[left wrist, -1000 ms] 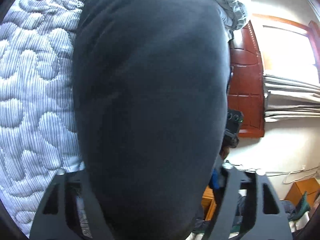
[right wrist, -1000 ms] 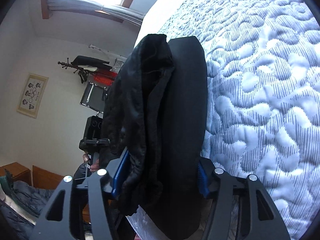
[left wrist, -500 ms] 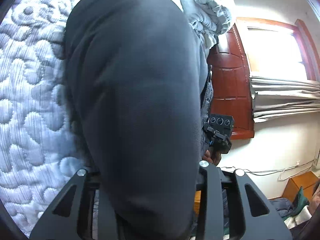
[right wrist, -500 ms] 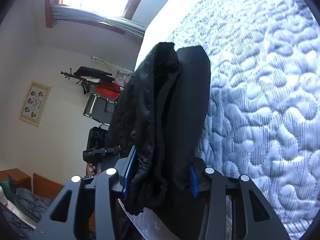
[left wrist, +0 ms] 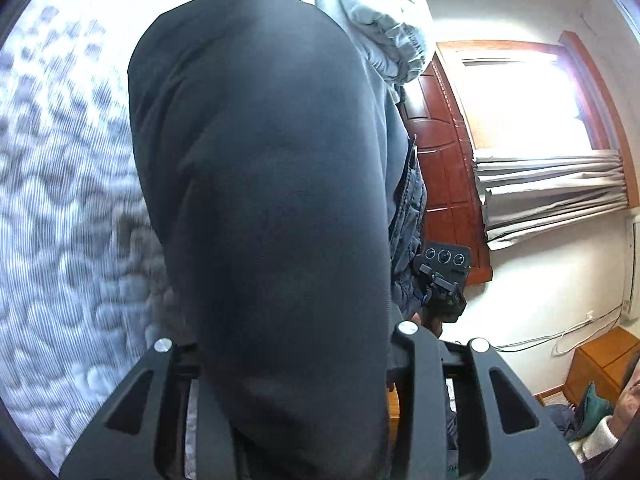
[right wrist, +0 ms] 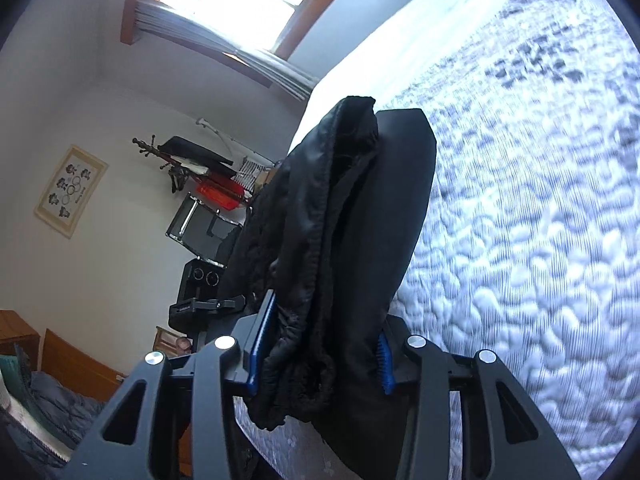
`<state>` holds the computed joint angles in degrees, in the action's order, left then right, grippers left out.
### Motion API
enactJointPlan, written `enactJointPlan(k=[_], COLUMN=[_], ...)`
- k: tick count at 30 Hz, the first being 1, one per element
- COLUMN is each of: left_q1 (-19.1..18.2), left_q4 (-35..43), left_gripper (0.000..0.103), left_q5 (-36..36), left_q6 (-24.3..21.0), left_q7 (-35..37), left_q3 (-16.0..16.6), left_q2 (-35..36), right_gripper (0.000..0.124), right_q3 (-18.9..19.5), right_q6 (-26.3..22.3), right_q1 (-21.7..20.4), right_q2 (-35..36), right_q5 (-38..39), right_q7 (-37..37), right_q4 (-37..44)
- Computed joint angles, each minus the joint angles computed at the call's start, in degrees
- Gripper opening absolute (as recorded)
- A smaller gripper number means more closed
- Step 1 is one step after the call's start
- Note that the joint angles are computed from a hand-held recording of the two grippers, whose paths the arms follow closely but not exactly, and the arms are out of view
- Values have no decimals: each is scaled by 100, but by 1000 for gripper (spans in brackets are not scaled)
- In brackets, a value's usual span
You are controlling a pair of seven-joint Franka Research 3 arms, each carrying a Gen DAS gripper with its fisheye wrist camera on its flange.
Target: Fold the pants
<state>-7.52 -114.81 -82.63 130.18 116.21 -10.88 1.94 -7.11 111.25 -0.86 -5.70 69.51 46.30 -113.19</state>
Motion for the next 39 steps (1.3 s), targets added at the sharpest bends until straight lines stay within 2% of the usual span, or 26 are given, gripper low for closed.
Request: enactJointPlan(k=[8, 16, 25, 31, 34, 36, 38, 39], left_q1=[122, 455, 771, 827, 842, 782, 716, 681], left_q4=[930, 1357, 1505, 1497, 1427, 1329, 1225, 1164], left_gripper=[34, 35, 37, 43, 52, 70, 78, 85], left_q5=[540, 1008, 1107, 1112, 1079, 1218, 1476, 1636], left_q6=[306, 359, 372, 464, 549, 747, 946, 1054], left_q7=[-328, -631, -701, -580, -570, -752, -958, -1053], left_q3=[-84, -229, -398, -488, -518, -494, -461, -445], left_q2=[612, 1082, 1469, 1557, 1570, 1508, 1425, 1355], right_gripper=[43, 43, 43, 48, 58, 59, 63, 65], right_q3=[228, 632, 974, 1071, 1086, 1101, 1079, 1059], right_q6=[78, 102, 249, 327, 394, 443, 489, 513], right_q1=[-36, -203, -335, -424, -489, -538, -547, -550], right_q2=[944, 1916, 2564, 2739, 2694, 2631, 2523, 2456], right_q5=[226, -55, -328, -461, -388, -229, -173, -147], right_q7=[253, 668, 1069, 1218, 1257, 1157, 1097, 1057], right_q4=[1129, 2166, 2747, 2810, 2582, 2415, 2234, 2131])
